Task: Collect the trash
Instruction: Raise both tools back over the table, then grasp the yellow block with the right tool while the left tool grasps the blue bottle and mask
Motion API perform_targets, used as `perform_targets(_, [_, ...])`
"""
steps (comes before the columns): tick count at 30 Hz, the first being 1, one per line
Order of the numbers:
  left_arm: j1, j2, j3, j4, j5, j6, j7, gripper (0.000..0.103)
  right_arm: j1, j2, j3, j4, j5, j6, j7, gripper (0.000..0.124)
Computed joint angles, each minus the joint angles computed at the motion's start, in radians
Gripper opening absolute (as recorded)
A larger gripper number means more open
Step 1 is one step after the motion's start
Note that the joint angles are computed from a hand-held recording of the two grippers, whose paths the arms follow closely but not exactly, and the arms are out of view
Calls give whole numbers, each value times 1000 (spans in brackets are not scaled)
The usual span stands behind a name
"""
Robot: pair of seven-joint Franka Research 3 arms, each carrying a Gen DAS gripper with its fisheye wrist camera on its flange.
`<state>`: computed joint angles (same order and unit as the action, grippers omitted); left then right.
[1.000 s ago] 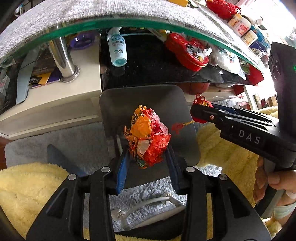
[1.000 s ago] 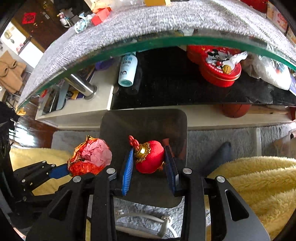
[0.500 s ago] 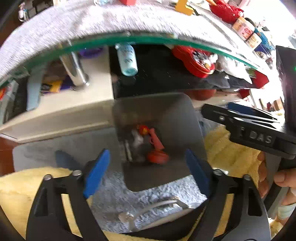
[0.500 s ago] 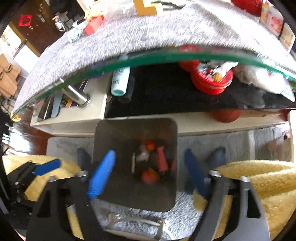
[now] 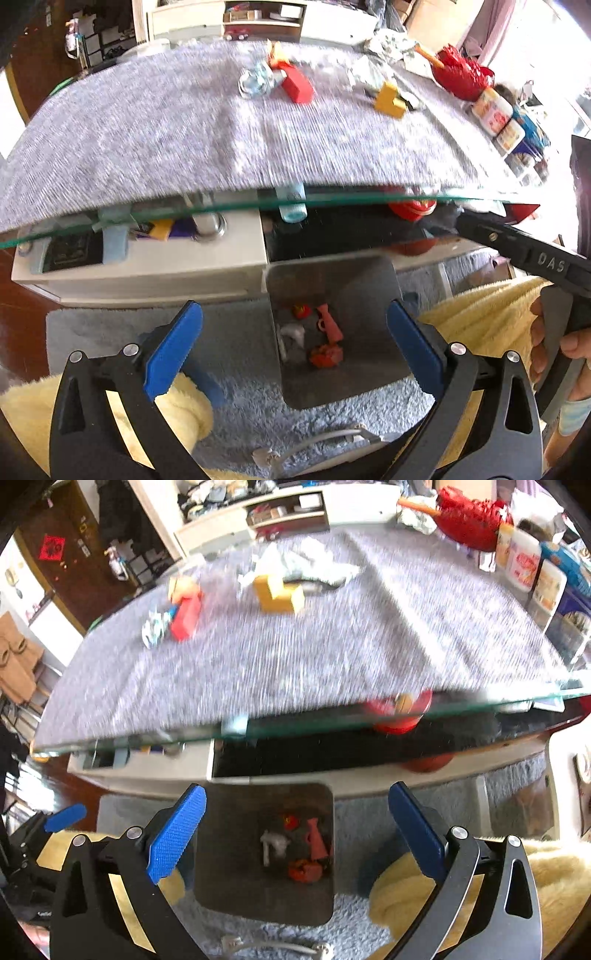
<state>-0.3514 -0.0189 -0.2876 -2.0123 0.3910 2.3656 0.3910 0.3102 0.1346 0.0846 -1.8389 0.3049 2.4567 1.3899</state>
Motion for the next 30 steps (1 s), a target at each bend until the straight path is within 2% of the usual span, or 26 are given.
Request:
perform_targets(10, [38,32,31,77,49,-8,38,95,4,128,-1,206,-14,12,23,99])
perform_targets(20, [81,115,72,203,91,-24,75,94,16,310,3,448,-35,-39,41,99])
perform_targets(22, [88,134,79,224,99,-20,78,93,19,338,6,477,-35,-38,28,97])
perform_targets(26, [98,169,89,256,85,-15,105,90,20,409,10,568,-32,-87,10,78])
perform_targets(30, [105,205,98,289,67,-17,132,90,25,462,6,634,-33,-102,8,74])
